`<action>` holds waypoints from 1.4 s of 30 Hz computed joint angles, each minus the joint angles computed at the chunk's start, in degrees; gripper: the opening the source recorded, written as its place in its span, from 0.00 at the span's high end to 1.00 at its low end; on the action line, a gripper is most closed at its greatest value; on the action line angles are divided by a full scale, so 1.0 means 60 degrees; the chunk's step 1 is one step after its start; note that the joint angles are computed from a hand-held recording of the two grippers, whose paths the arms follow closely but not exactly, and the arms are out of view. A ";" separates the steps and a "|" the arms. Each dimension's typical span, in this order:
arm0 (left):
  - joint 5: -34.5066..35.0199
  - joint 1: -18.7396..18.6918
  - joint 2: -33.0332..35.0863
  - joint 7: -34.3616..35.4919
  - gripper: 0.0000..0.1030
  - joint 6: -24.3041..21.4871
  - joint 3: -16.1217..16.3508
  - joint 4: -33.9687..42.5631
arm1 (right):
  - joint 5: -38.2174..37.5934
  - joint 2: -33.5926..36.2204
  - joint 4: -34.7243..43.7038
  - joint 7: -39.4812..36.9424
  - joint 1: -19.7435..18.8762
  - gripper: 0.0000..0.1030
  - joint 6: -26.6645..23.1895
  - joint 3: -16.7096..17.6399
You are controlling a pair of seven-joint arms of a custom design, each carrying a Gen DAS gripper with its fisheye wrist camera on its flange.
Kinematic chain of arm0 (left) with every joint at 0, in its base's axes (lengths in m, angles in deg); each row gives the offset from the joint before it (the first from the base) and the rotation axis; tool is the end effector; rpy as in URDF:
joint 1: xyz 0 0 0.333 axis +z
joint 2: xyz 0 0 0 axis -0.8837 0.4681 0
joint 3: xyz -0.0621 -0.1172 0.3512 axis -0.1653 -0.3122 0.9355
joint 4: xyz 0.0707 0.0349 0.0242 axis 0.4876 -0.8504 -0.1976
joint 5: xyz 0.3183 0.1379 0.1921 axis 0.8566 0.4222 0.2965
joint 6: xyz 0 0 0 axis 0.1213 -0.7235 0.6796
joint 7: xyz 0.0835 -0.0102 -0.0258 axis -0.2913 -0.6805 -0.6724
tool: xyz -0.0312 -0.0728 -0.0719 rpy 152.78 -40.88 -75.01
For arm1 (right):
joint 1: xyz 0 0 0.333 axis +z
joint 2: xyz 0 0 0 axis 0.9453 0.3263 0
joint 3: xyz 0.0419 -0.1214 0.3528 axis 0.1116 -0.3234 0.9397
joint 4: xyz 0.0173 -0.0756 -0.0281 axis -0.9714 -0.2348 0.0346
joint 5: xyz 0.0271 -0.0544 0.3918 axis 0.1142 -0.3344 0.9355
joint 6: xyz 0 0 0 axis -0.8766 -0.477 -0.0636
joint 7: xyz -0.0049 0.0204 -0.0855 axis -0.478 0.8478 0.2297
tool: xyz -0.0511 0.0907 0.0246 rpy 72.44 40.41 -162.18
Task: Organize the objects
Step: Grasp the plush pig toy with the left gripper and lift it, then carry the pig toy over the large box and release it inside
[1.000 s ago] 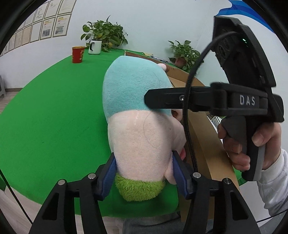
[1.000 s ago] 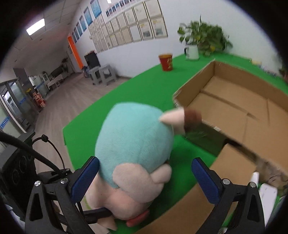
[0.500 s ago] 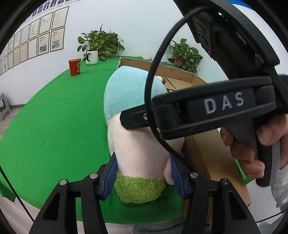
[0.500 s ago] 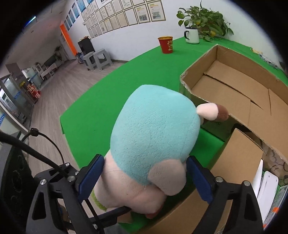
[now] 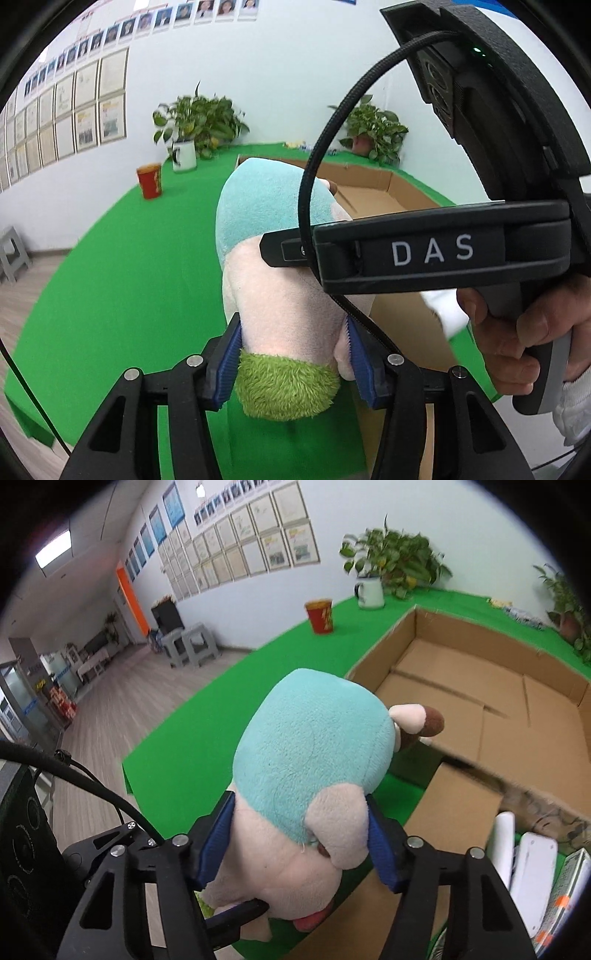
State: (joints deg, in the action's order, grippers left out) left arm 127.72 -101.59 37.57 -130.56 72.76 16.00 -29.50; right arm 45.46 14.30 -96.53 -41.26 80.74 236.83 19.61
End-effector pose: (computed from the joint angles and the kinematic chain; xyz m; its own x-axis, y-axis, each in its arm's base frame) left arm 0.3700 -0.4612 0.3447 0.5120 -0.8543 0.0894 -0.4728 -0.3672 -0.8010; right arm 0.6959 0.2408 0.3296 0.7685 -0.6072 -0.2018 -0.5476 -0.4611 -0.6983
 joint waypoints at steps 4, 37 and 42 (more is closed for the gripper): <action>0.0195 0.0057 -0.0182 0.0560 0.52 -0.0250 0.0049 0.0267 | 0.0875 -0.0172 0.0085 -0.0769 -0.0241 0.40 0.0409 0.0305; 0.1635 0.2622 -0.0901 0.3072 0.53 0.2225 0.1035 0.1226 | -0.2375 0.2364 0.5389 0.3354 0.0181 0.42 -0.0215 -0.0301; 0.1661 0.2976 -0.0794 0.2898 0.53 0.2923 0.1179 0.0957 | -0.3337 0.3287 0.6851 0.4576 0.0361 0.42 -0.0964 -0.0539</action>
State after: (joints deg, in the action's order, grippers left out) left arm 137.69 -83.73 32.80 -113.18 90.30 23.07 -23.76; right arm 25.44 34.03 -55.42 -13.80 82.90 231.04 16.37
